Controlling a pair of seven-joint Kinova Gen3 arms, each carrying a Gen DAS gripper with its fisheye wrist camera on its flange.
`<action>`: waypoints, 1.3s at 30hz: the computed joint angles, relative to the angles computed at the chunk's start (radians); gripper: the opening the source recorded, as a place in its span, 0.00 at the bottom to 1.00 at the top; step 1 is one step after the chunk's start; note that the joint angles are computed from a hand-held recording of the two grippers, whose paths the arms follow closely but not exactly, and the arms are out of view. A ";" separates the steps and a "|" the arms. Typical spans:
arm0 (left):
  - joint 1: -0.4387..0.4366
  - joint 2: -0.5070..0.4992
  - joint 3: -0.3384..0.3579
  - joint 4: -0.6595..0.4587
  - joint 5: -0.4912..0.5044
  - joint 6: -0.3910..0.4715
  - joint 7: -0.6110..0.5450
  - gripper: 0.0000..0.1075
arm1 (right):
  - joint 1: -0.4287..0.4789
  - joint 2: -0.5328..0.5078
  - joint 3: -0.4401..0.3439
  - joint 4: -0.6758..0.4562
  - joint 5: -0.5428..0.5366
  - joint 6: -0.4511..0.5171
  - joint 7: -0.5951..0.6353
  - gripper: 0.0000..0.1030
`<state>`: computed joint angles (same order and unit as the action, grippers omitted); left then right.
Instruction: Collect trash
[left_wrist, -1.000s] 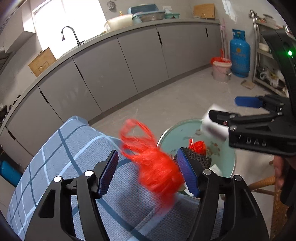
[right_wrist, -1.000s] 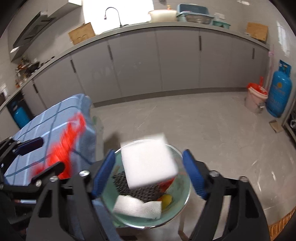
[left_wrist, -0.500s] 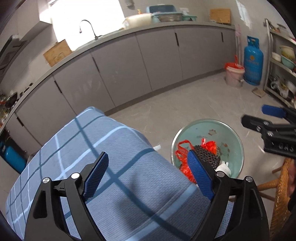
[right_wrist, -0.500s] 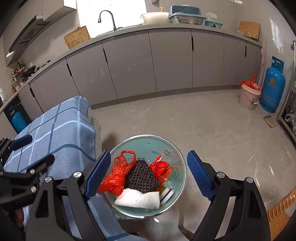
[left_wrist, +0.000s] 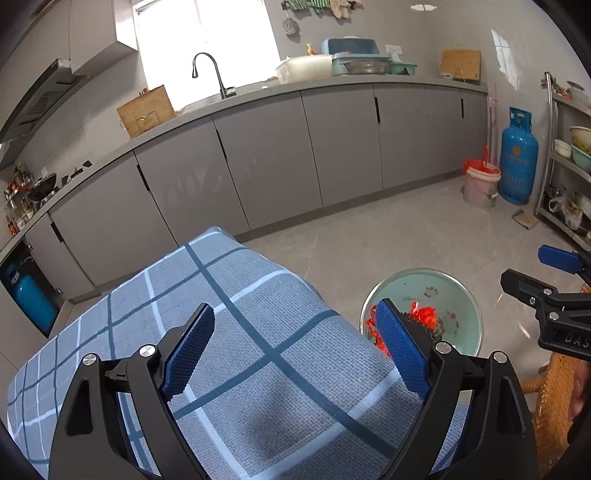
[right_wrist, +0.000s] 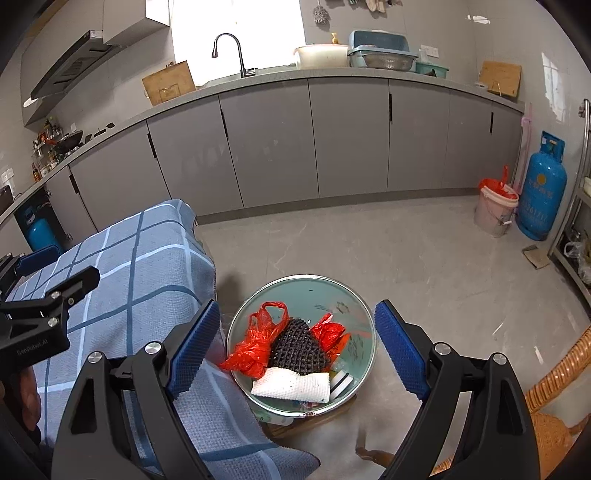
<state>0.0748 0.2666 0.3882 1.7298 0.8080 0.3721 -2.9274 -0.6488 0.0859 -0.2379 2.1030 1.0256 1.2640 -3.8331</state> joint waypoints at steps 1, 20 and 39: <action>-0.009 -0.004 0.006 0.002 0.011 0.003 -0.009 0.82 | -0.003 0.001 -0.002 -0.005 -0.001 0.008 0.002 0.83; -0.002 -0.035 -0.061 0.010 0.148 0.049 -0.114 0.82 | -0.043 0.003 -0.017 -0.054 -0.018 0.082 0.020 0.84; -0.005 -0.031 -0.065 -0.001 0.156 0.050 -0.121 0.87 | -0.042 0.001 -0.016 -0.057 -0.018 0.080 0.026 0.84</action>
